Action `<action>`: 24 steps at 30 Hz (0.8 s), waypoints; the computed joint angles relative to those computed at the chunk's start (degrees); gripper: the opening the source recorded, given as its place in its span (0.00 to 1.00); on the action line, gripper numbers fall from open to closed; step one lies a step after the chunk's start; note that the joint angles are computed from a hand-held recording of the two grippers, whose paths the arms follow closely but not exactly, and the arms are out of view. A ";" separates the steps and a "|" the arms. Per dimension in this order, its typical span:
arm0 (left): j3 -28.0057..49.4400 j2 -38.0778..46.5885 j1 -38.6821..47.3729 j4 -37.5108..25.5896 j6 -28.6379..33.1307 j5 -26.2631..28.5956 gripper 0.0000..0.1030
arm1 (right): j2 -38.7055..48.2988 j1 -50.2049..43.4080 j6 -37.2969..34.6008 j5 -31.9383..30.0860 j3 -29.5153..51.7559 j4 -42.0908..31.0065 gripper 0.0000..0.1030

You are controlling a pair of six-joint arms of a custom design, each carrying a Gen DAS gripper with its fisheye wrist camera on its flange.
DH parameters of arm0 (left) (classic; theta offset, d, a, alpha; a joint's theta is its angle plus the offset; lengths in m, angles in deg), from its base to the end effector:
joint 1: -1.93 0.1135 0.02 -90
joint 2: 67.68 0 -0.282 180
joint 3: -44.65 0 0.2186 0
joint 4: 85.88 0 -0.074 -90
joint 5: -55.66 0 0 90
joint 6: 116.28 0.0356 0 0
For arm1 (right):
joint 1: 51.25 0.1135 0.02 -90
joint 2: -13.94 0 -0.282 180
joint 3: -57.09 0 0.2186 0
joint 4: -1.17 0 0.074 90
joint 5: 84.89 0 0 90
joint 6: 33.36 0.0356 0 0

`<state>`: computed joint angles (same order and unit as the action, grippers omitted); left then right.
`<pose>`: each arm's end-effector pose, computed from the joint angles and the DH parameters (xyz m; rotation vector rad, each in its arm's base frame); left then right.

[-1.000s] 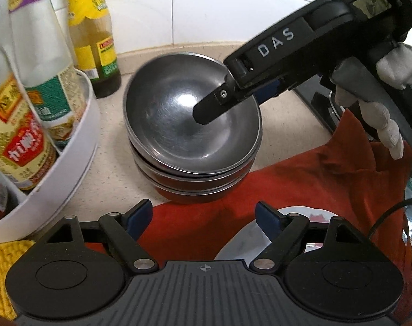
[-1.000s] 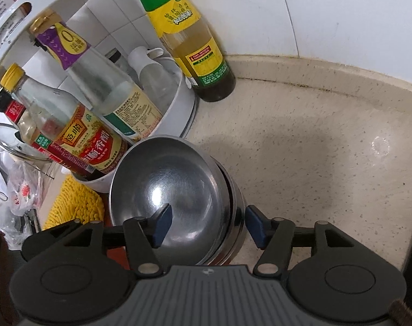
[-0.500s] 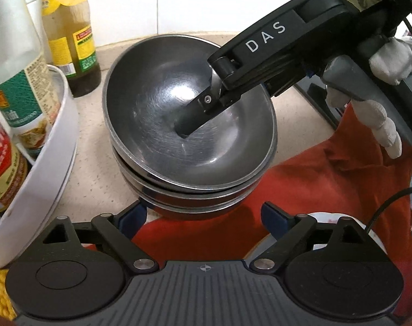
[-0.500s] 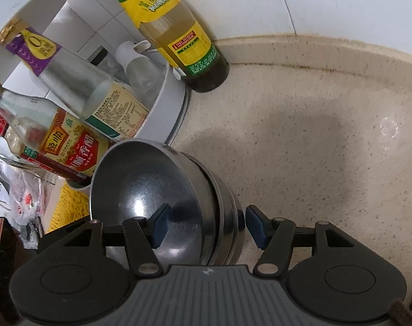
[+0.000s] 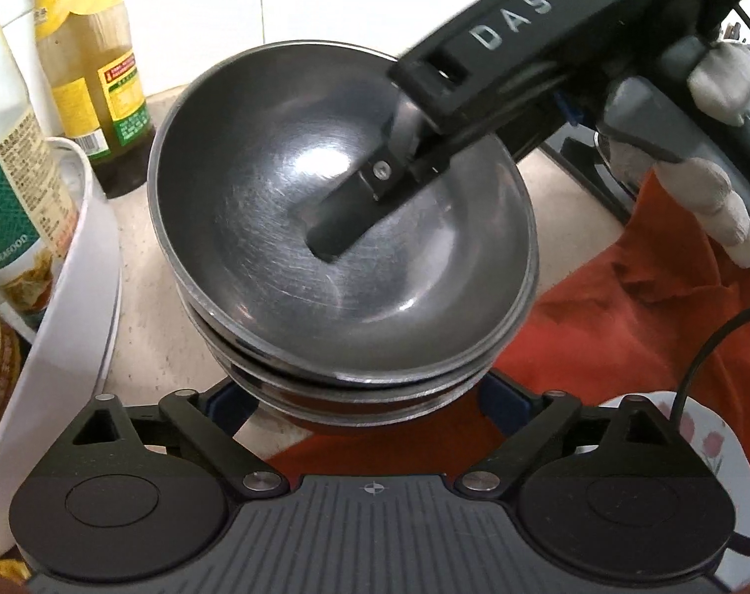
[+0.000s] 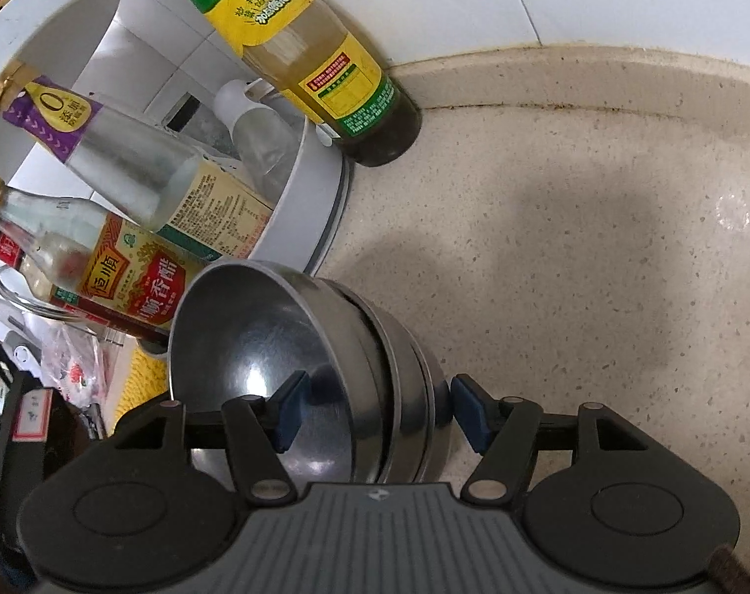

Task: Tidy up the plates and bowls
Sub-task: 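Close both grippers on the rim of the stacked steel bowls, then lift the bowl stack and carry it over the red towel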

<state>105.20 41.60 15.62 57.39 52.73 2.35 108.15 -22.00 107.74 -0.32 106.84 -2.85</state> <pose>0.2629 0.0422 0.1132 1.4195 2.1518 -0.5160 0.2333 0.1345 0.1597 0.4389 2.5161 0.7170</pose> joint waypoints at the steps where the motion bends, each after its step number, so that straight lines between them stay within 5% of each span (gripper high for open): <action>1: 0.17 0.22 -0.05 0.16 -0.19 0.23 0.94 | 0.04 -0.10 -0.14 -0.28 -0.04 0.03 0.57; 24: -1.04 1.46 -9.52 11.71 -12.07 -0.14 0.97 | -1.47 -2.61 -1.40 0.98 -0.72 -1.71 0.57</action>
